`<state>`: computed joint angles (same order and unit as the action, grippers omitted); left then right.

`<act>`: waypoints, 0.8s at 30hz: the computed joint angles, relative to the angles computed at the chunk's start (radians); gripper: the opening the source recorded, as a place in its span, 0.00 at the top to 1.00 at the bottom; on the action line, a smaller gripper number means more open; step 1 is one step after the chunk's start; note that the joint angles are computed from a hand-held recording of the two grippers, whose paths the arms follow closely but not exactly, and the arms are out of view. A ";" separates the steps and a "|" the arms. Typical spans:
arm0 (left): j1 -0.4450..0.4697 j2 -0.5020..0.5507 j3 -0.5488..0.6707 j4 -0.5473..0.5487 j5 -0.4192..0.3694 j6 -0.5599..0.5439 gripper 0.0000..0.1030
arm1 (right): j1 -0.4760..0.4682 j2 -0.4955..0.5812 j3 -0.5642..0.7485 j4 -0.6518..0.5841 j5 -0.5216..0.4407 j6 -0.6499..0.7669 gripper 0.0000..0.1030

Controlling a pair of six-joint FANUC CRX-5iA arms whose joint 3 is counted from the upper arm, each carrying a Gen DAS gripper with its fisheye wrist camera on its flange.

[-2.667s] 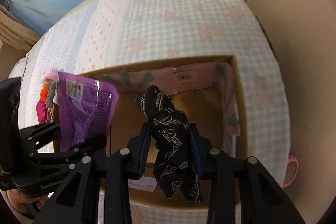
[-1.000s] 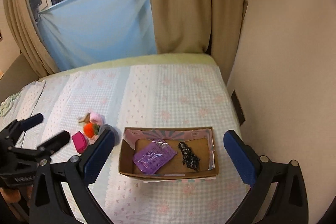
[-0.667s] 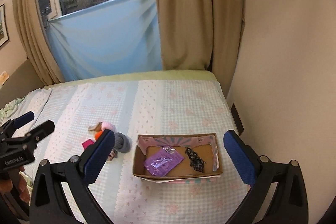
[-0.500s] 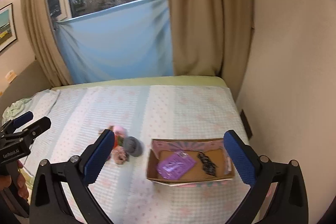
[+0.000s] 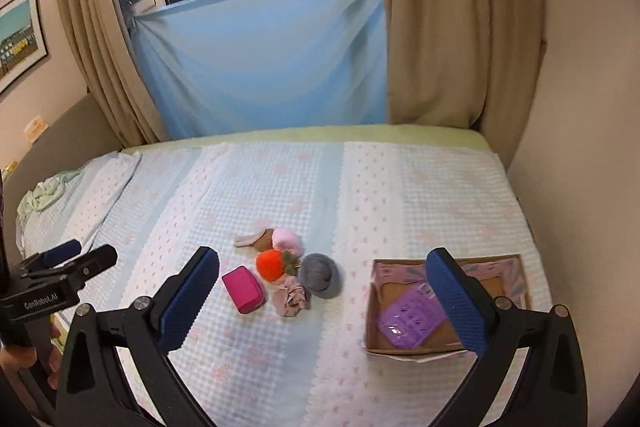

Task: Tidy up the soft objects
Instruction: 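Lift both tools out of the box and move back toward the pile, then grasp the pink pouch with the left tool while the right tool grasps the grey sock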

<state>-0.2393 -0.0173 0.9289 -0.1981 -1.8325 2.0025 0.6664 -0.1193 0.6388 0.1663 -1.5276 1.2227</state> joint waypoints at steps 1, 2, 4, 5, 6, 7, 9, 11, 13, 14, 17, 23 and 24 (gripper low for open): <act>0.050 -0.021 -0.059 0.050 0.026 -0.006 0.00 | 0.012 0.008 -0.014 0.005 0.009 -0.016 0.00; 0.096 -0.036 -0.116 0.095 0.052 -0.014 0.00 | 0.023 0.016 -0.030 0.012 0.019 -0.034 0.00; 0.166 -0.059 -0.218 0.159 0.097 -0.034 0.00 | 0.039 0.040 -0.056 0.024 0.040 -0.066 0.00; 0.188 -0.064 -0.259 0.173 0.114 -0.041 0.00 | 0.040 0.053 -0.061 0.020 0.048 -0.076 0.00; 0.207 -0.067 -0.297 0.188 0.129 -0.046 0.00 | 0.036 0.061 -0.070 0.012 0.057 -0.082 0.00; 0.231 -0.069 -0.344 0.211 0.151 -0.049 0.00 | 0.032 0.077 -0.084 0.003 0.072 -0.088 0.00; 0.248 -0.070 -0.407 0.225 0.185 -0.043 0.00 | 0.026 0.105 -0.097 -0.013 0.086 -0.088 0.00; 0.261 -0.061 -0.471 0.239 0.218 -0.026 0.00 | 0.010 0.140 -0.105 -0.046 0.099 -0.076 0.00; 0.265 -0.052 -0.525 0.250 0.257 -0.001 0.00 | 0.000 0.169 -0.116 -0.068 0.113 -0.055 0.00; 0.266 -0.045 -0.550 0.252 0.272 0.012 0.00 | -0.008 0.190 -0.123 -0.080 0.118 -0.037 0.00; 0.258 -0.018 -0.614 0.246 0.321 0.052 0.00 | -0.025 0.231 -0.149 -0.112 0.141 -0.003 0.00; 0.233 0.057 -0.696 0.231 0.397 0.115 0.00 | -0.056 0.321 -0.182 -0.140 0.163 0.031 0.00; 0.231 0.071 -0.710 0.229 0.410 0.128 0.01 | -0.061 0.336 -0.188 -0.141 0.167 0.035 0.00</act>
<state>-0.0082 0.0536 0.2190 0.0308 -1.4226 2.1302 0.6057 0.2169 0.4511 0.0254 -1.3606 1.2578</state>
